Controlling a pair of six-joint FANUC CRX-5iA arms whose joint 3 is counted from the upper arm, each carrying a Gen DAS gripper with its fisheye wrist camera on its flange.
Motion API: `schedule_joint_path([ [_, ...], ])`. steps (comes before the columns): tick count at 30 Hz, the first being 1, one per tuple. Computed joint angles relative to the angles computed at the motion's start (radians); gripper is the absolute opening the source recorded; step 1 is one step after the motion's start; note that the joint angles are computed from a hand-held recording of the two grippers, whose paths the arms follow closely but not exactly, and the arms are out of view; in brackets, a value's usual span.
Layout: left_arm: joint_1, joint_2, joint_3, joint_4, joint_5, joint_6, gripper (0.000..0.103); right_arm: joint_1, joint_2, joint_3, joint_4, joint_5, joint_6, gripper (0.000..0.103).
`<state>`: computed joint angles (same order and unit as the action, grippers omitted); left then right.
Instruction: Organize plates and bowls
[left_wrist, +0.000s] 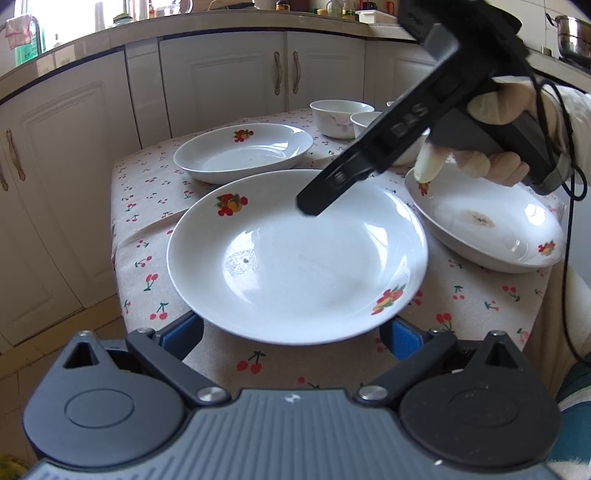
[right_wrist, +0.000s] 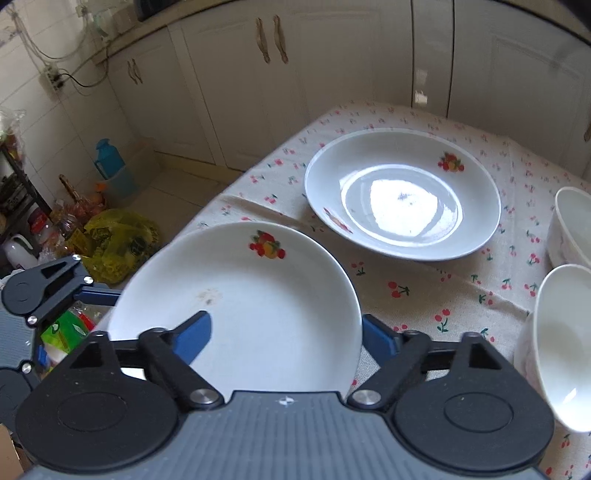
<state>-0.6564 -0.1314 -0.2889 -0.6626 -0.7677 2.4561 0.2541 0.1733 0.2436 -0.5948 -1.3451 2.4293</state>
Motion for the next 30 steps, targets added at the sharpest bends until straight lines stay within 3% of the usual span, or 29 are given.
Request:
schedule_joint_path([
  [6, -0.051, -0.021, 0.012, -0.031, -0.068, 0.087, 0.101, -0.058, -0.081, -0.042, -0.052, 0.013, 0.065, 0.103],
  [16, -0.255, 0.052, 0.149, -0.174, -0.330, 0.317, 0.102, -0.225, -0.221, -0.158, -0.109, 0.019, 0.178, 0.103],
  [24, -0.351, 0.132, 0.236, -0.243, -0.400, 0.334, 0.102, -0.377, -0.287, -0.243, -0.141, 0.018, 0.276, 0.103],
  [30, -0.316, 0.137, 0.253, -0.171, -0.317, 0.327, 0.102, -0.477, -0.295, -0.265, -0.166, -0.018, 0.341, 0.103],
])
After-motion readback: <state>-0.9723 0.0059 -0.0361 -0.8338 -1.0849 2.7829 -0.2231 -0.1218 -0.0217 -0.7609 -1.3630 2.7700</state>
